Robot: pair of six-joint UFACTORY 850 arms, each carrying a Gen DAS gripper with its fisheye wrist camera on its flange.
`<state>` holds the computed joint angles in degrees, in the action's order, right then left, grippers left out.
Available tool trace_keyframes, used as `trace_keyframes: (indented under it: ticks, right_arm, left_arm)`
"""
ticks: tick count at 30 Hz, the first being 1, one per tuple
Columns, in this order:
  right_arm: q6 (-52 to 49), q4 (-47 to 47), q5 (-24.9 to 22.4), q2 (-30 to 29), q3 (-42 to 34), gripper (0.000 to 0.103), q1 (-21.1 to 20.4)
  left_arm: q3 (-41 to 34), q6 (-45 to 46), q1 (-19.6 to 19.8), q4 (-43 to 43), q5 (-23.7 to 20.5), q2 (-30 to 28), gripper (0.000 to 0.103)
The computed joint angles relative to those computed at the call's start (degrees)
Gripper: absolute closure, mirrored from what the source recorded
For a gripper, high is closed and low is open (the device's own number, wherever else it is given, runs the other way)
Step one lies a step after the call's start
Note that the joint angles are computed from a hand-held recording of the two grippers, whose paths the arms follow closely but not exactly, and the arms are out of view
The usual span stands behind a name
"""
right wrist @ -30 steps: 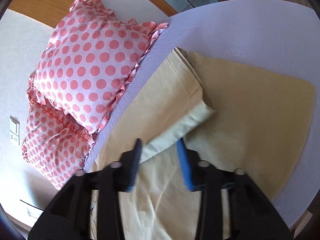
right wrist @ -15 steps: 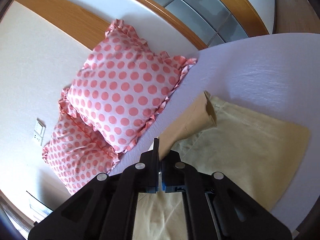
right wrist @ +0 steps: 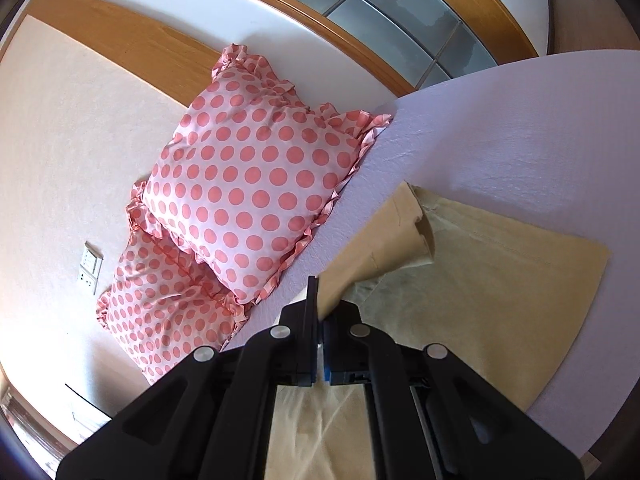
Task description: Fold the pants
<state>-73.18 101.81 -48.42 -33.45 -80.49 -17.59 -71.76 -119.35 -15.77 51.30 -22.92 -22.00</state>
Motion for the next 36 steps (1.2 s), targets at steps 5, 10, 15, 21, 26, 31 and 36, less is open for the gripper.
trace_keyframes:
  ticks: [5,10,15,21,26,31,36]
  right_arm:
    - [-1.7,1.4,-0.17,1.33,1.11,0.101,-0.89]
    - [-3.26,2.49,0.67,3.26,4.05,0.101,-2.93]
    - [-1.08,0.98,3.05,3.4,6.1,0.101,-4.11]
    - [-0.15,-0.1,3.09,3.23,7.29,0.101,-5.02]
    - [-1.49,0.8,2.4,4.06,8.35,0.101,-5.88]
    - [0.63,-3.82,7.54,4.42,7.51,0.101,-4.98]
    - [-5.97,2.72,13.12,7.75,10.93,0.042,-5.08]
  left_arm:
    - [11.15,-16.92,-8.63,17.41,-6.77,10.78,0.093]
    - [24.84,-32.07,-24.8,22.93,-19.05,22.64,0.09]
    - [31.63,-48.37,-36.69,20.9,-23.78,23.56,0.088]
    - [31.07,-51.6,-41.68,20.2,-29.7,20.8,0.089]
    - [30.9,-52.42,-44.15,20.65,-33.25,20.26,0.09]
    - [31.37,-54.81,-44.67,21.33,-32.72,18.91,0.087]
    - [30.57,-54.54,-47.38,19.07,-38.84,18.33,0.064]
